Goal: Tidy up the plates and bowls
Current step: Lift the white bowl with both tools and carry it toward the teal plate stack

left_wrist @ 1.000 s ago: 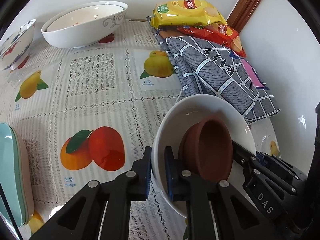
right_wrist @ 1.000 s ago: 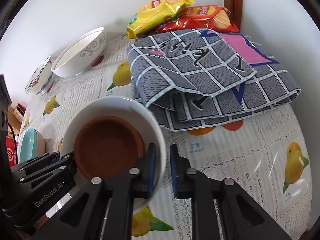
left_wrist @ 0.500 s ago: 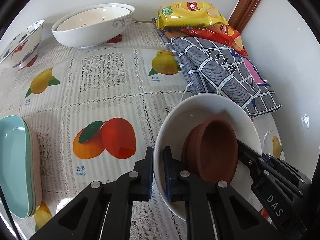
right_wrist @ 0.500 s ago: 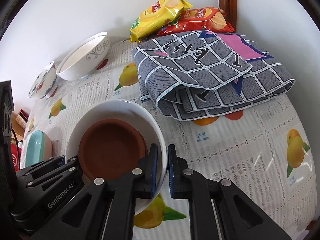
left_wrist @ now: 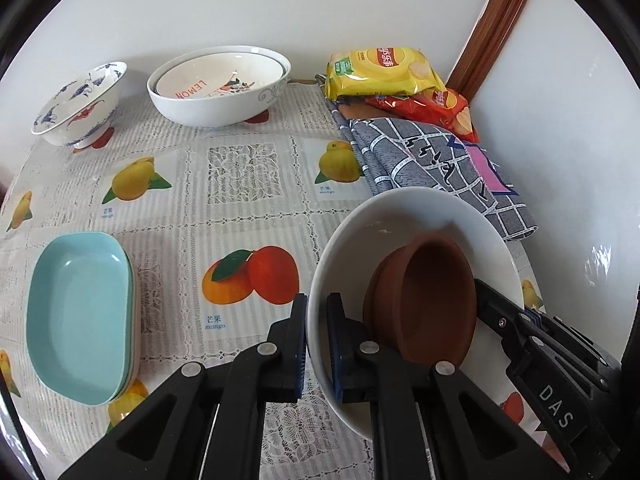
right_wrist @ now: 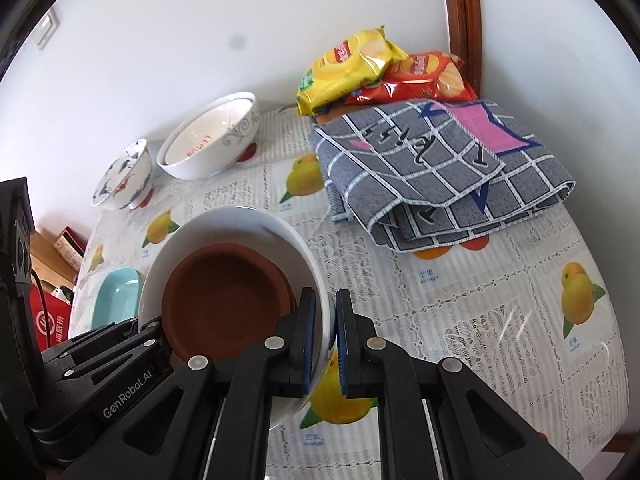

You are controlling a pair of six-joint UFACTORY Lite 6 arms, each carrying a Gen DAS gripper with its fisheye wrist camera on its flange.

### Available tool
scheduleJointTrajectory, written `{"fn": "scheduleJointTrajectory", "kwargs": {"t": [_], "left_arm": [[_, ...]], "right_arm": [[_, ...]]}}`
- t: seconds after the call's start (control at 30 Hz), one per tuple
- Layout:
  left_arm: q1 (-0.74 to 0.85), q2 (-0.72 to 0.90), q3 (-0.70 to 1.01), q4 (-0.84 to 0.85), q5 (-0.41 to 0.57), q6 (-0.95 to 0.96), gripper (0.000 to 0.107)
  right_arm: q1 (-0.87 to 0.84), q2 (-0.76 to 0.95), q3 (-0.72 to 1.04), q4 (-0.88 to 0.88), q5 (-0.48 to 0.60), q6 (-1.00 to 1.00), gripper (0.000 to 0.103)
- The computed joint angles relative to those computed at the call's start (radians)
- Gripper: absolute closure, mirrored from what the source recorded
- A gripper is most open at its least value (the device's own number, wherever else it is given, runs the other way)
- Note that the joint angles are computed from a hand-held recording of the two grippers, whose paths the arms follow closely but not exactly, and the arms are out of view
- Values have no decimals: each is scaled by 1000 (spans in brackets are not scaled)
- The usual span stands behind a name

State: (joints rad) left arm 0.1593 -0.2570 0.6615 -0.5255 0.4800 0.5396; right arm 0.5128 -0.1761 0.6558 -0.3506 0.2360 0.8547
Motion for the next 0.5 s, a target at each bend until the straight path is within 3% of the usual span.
{"fn": "scheduleJointTrajectory", "kwargs": {"t": [0.5], "left_arm": [[186,-129,35,-31,157,117,97]], "right_arm": [[184,-55,98,-190,149,282,93]]}}
